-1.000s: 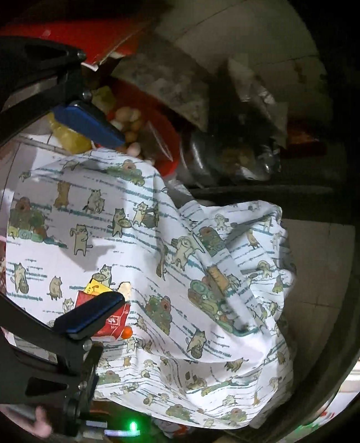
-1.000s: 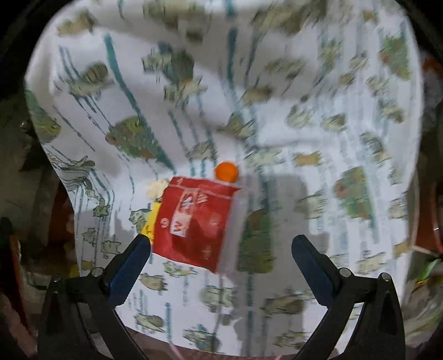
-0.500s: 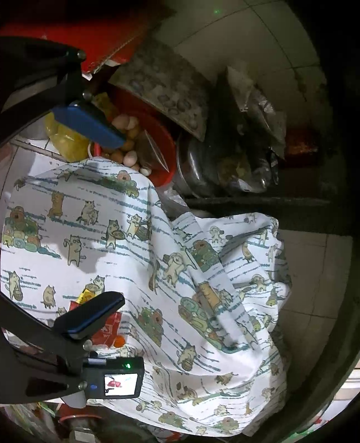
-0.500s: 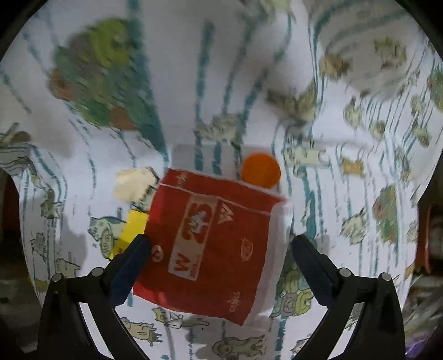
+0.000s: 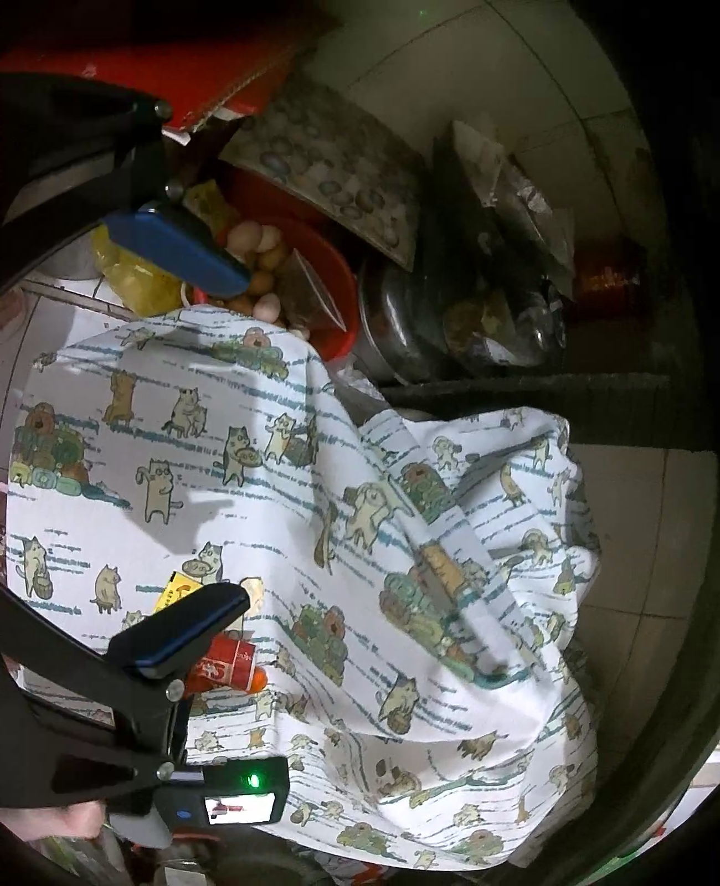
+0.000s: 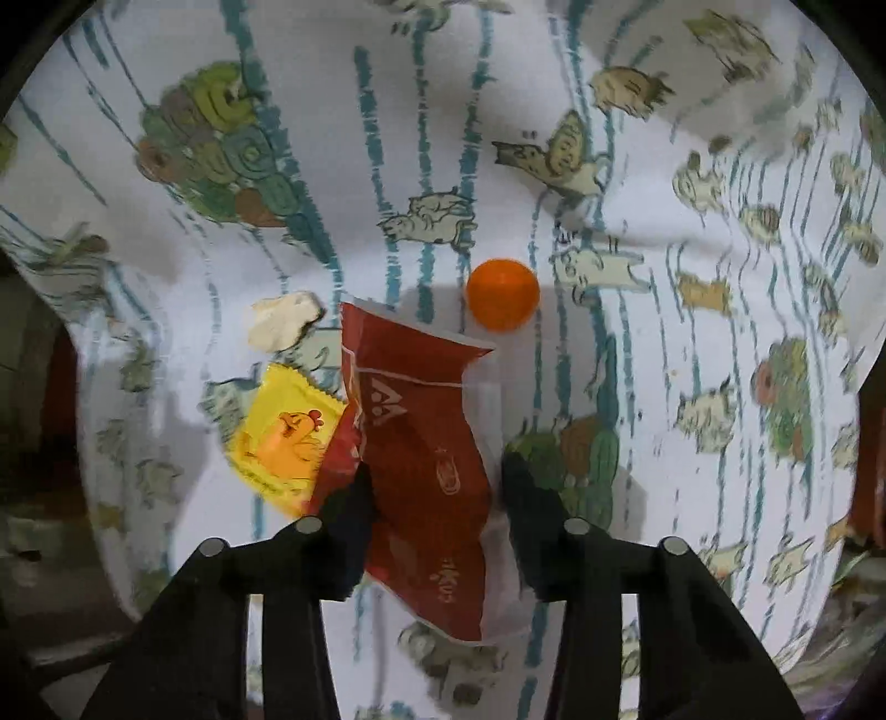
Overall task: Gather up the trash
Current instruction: 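Grasp the red snack bag with the right gripper while the left gripper grasps the yellow wrapper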
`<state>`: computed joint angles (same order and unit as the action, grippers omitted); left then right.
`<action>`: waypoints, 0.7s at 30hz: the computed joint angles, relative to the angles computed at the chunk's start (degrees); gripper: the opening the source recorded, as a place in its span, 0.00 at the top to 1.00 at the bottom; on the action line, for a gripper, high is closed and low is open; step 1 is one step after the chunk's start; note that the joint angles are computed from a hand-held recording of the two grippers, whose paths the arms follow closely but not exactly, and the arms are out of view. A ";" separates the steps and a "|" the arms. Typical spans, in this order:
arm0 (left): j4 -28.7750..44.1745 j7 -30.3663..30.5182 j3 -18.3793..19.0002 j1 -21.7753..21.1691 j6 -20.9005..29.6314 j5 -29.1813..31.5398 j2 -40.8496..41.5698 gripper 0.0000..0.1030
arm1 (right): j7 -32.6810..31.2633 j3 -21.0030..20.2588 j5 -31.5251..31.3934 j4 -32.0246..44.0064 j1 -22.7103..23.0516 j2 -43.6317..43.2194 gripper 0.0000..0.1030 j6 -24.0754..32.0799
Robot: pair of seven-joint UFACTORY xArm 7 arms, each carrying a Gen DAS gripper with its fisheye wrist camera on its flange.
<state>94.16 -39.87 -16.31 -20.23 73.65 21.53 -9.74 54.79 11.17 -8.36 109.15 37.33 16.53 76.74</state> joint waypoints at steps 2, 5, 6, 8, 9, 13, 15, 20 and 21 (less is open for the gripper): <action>0.16 0.18 -0.27 -0.26 0.24 0.07 0.29 0.00 | -0.38 -0.09 -0.64 -1.74 -0.17 -2.31 0.58 0.44; 0.43 0.66 -0.66 -0.83 0.56 0.66 0.75 0.00 | -0.76 0.42 -1.17 -6.40 -1.17 -7.54 0.58 -1.44; 0.67 1.04 -0.80 -1.10 0.71 0.83 1.09 0.00 | -0.71 0.76 -1.28 -7.90 -1.57 -9.20 0.58 -2.17; 1.06 2.08 -0.66 -1.58 0.73 0.39 1.79 0.00 | -0.65 1.48 -2.03 -11.28 -2.50 -13.04 0.58 -3.03; 1.78 3.47 -0.48 -1.98 0.89 -0.70 2.95 0.00 | -0.81 1.85 -2.57 -13.05 -3.06 -15.17 0.58 -3.10; 5.14 9.51 0.81 -3.91 1.95 -6.81 8.70 0.00 | -2.65 2.53 -3.20 -13.01 -5.94 -17.67 0.57 -1.01; 8.41 13.91 1.30 -5.27 4.43 -10.07 13.41 0.00 | -2.00 2.89 -4.42 -11.06 -6.63 -16.45 0.57 0.07; 12.06 15.18 3.43 -8.16 6.47 -14.39 20.29 0.00 | -1.60 2.65 -3.21 -15.31 -8.87 -18.89 0.57 0.16; 12.39 15.39 3.69 -8.73 6.43 -14.47 21.18 0.01 | -1.72 2.68 -2.81 -16.00 -9.27 -19.43 0.57 0.18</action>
<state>106.55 -24.48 -12.62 -28.96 80.08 7.07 11.44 53.07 13.84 -11.17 93.15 28.06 -2.90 76.91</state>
